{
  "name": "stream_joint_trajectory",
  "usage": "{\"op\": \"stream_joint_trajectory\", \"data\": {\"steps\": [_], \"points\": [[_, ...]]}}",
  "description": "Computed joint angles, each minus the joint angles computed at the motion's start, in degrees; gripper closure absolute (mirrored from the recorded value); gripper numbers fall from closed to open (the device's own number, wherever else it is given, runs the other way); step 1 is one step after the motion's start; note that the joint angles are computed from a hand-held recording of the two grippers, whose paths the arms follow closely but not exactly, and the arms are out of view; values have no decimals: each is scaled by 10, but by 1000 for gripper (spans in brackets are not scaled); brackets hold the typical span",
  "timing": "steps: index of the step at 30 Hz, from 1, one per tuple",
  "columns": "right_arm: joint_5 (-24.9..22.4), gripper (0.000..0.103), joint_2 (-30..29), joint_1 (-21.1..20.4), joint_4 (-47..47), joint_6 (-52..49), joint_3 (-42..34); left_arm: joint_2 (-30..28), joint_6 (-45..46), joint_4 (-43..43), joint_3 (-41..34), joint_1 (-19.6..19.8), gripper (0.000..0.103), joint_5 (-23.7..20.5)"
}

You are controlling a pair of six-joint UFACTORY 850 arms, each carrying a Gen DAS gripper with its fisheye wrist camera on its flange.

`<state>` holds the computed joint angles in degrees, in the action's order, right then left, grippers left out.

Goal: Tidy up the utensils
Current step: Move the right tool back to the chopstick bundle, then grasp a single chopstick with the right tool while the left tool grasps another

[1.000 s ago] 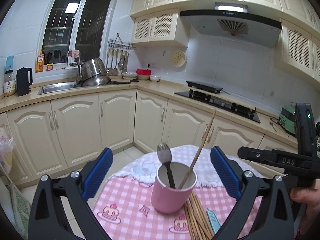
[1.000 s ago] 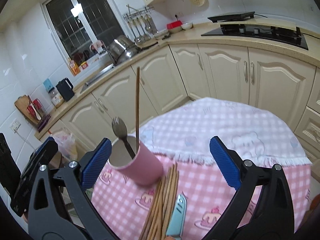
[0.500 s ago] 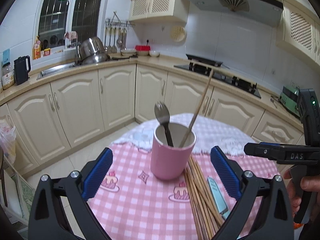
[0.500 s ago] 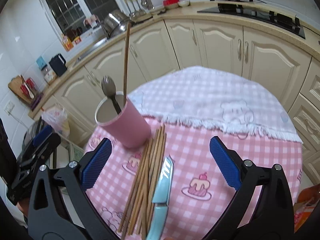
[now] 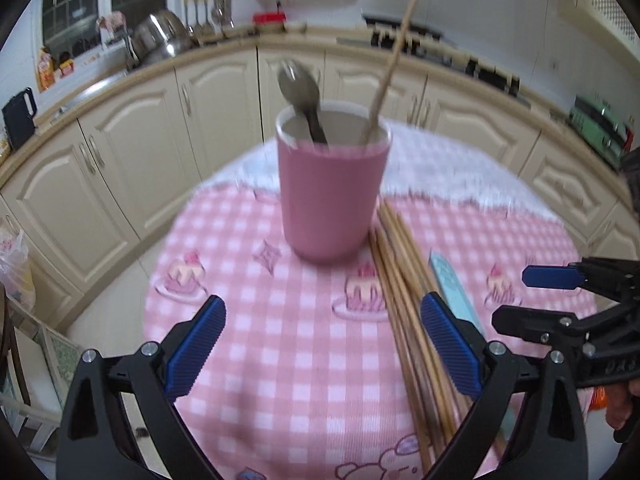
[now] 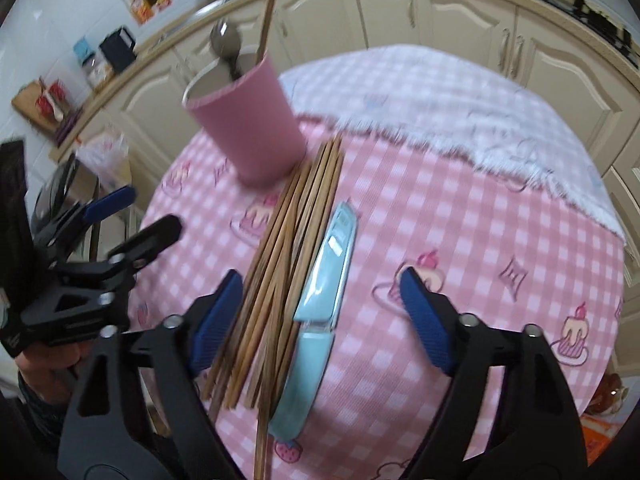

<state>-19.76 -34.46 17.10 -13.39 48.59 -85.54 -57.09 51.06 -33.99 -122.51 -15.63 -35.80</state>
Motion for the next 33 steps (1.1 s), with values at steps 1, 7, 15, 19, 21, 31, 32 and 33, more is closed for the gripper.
{"op": "stream_joint_trajectory", "data": {"steps": [1, 7, 15, 19, 21, 31, 32, 33], "points": [[-1, 38, -4, 1, 35, -39, -1, -3, -7, 11, -2, -1, 7, -3], [-9, 68, -19, 8, 137, -154, -8, -29, -52, 77, -24, -12, 7, -27], [-25, 87, -40, 14, 159, -201, -32, -44, -59, 101, -40, -17, 7, -42], [-22, 93, -40, 14, 158, -209, -31, -49, -64, 111, -48, -19, 7, -47], [-20, 93, -37, 13, 150, -201, -27, -53, -71, 119, -54, -21, 7, -49], [-4, 95, -11, -11, 115, -151, 7, -94, -106, 158, -126, -29, 17, -86], [-4, 95, -10, -13, 114, -150, 9, -94, -105, 159, -127, -30, 18, -87], [-4, 95, -9, -14, 114, -147, 11, -93, -103, 162, -125, -31, 18, -87]]}}
